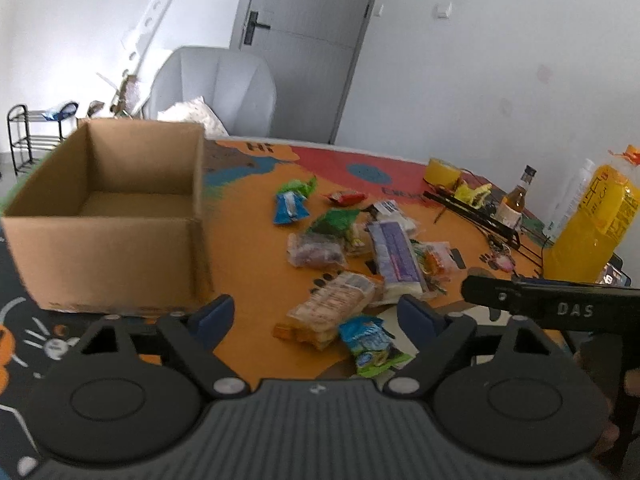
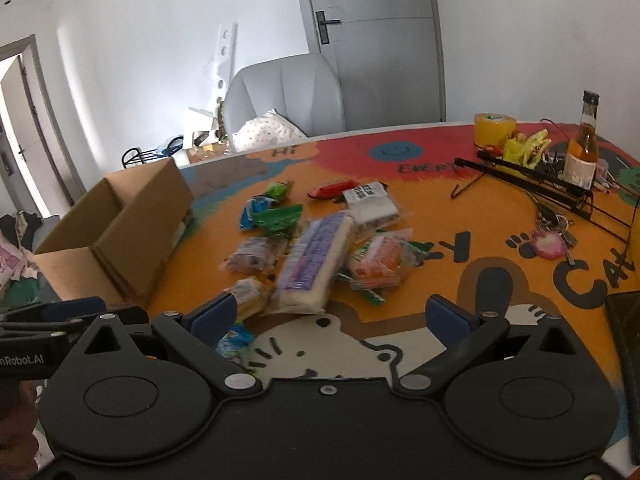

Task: Organize snacks
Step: 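Grasp the blue-green chip bag with the left tool while the right tool grasps the orange-wrapped snack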

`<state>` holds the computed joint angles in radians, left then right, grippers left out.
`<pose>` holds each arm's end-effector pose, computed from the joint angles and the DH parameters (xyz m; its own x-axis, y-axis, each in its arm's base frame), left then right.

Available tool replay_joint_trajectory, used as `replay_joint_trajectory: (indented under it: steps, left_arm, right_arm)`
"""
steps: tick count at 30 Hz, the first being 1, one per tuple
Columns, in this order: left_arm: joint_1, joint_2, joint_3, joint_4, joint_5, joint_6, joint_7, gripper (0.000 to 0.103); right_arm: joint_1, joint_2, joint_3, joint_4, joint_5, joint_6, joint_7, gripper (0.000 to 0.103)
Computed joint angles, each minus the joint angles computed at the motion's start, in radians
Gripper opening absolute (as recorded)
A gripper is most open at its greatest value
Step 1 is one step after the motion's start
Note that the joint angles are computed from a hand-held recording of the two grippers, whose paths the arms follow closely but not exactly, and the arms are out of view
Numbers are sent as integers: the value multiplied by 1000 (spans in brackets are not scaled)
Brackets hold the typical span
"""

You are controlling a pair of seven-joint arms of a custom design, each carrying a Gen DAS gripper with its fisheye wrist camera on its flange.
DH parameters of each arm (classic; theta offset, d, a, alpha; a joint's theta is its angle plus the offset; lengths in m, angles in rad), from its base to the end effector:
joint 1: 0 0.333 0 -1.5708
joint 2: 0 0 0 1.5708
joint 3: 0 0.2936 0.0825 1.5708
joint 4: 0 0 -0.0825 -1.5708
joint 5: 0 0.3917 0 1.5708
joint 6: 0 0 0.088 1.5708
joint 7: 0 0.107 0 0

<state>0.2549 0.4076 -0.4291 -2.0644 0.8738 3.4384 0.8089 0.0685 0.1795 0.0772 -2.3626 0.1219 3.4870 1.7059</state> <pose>0.5874 -0.1748 0.3349 -0.3627 -0.9035 0.2284 -0.6059 0.0424 -0.7944 0.5565 0.0663 0.3385 -0.0367 -0.9811 -0.1900 -0.5921 0.1745 -0.7867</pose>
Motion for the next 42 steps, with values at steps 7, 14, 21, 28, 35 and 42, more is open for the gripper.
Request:
replay_joint_trajectory:
  steps: [7,14,21,28,35,42]
  left_arm:
    - [43,95,-103,61,-30,-81,33,69]
    - [63,174,-178,103,-113,-161,120,57]
    - [-41,191,-102,144,-216,-181,171,47]
    - [-100,190,-46,158,-309,-175,233,28]
    - [-81,190,-64,149,-392,-172,313,28]
    - [-72,171,-61,120,-432,-128,353,28]
  right_arm:
    - [-100,66,41,35,-152,40,118,81]
    - [-174,122,83,58,-245,66,207,75]
    - [-173,167,74,90,-236,100,234,70]
    - [-111,203,26,139,-125,110,186,70]
    - [-151,256,70,205,-133,79,193,68]
    - [-107,264,45,228,-50,57,153,28]
